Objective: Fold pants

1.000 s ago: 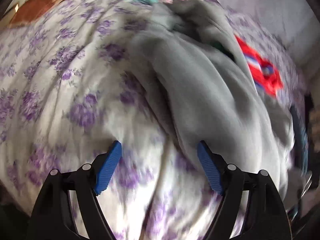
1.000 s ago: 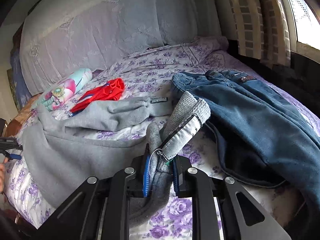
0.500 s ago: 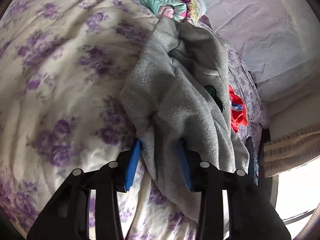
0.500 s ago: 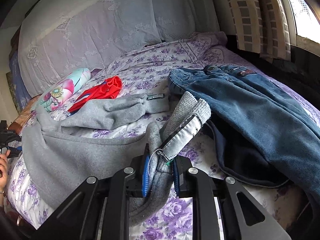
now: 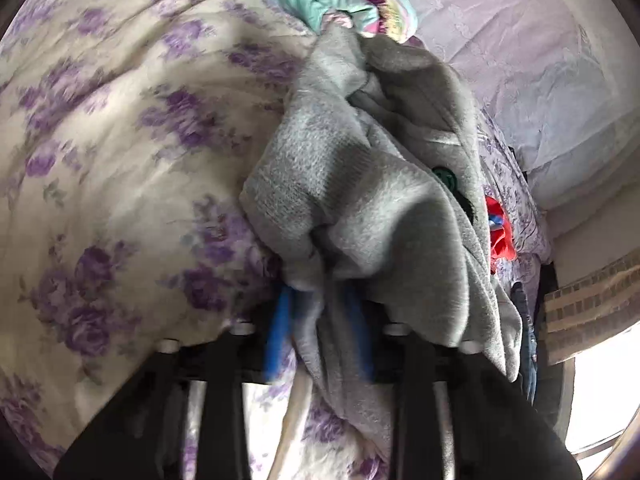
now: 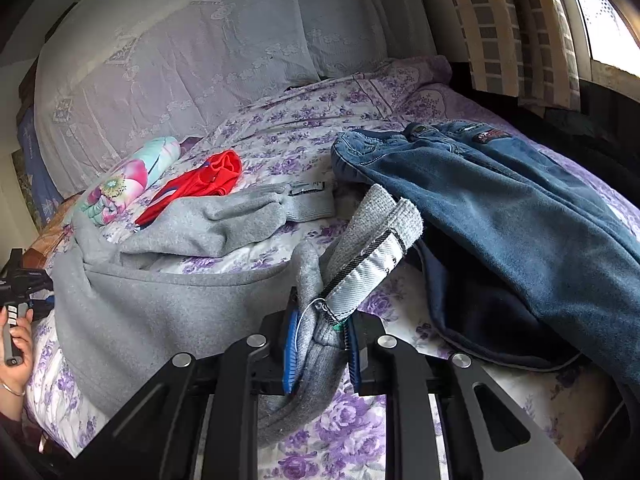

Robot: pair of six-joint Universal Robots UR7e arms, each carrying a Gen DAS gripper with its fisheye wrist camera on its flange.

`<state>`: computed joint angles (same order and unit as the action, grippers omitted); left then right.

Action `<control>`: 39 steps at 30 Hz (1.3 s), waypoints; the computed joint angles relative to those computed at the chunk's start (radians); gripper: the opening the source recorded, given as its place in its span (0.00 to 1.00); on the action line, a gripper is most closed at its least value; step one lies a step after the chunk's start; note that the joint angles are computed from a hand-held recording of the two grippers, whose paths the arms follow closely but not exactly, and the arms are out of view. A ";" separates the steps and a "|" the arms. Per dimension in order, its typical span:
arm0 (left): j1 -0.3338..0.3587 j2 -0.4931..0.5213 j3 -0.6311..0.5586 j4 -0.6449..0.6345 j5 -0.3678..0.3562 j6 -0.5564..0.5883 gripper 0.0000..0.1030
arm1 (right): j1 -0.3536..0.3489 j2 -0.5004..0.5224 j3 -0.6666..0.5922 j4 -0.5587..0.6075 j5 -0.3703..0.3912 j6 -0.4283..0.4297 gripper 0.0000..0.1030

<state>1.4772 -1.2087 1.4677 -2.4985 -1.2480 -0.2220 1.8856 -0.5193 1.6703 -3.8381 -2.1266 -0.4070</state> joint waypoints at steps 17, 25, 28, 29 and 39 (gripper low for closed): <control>-0.122 -0.406 0.327 -0.073 0.218 0.024 0.03 | 0.036 -0.090 0.120 0.053 0.075 0.056 0.20; -0.042 -0.391 0.354 -0.001 0.181 0.018 0.36 | -0.008 -0.093 0.141 0.107 0.053 0.157 0.25; -0.104 -0.395 0.399 -0.065 0.252 0.067 0.95 | -0.001 -0.082 0.139 0.087 0.047 0.145 0.25; -0.111 -0.382 0.396 -0.069 0.272 0.082 0.95 | -0.002 -0.082 0.141 0.081 0.050 0.139 0.26; -0.015 -0.353 0.322 -0.078 0.047 0.000 0.12 | -0.007 -0.095 0.164 0.034 0.103 0.131 0.24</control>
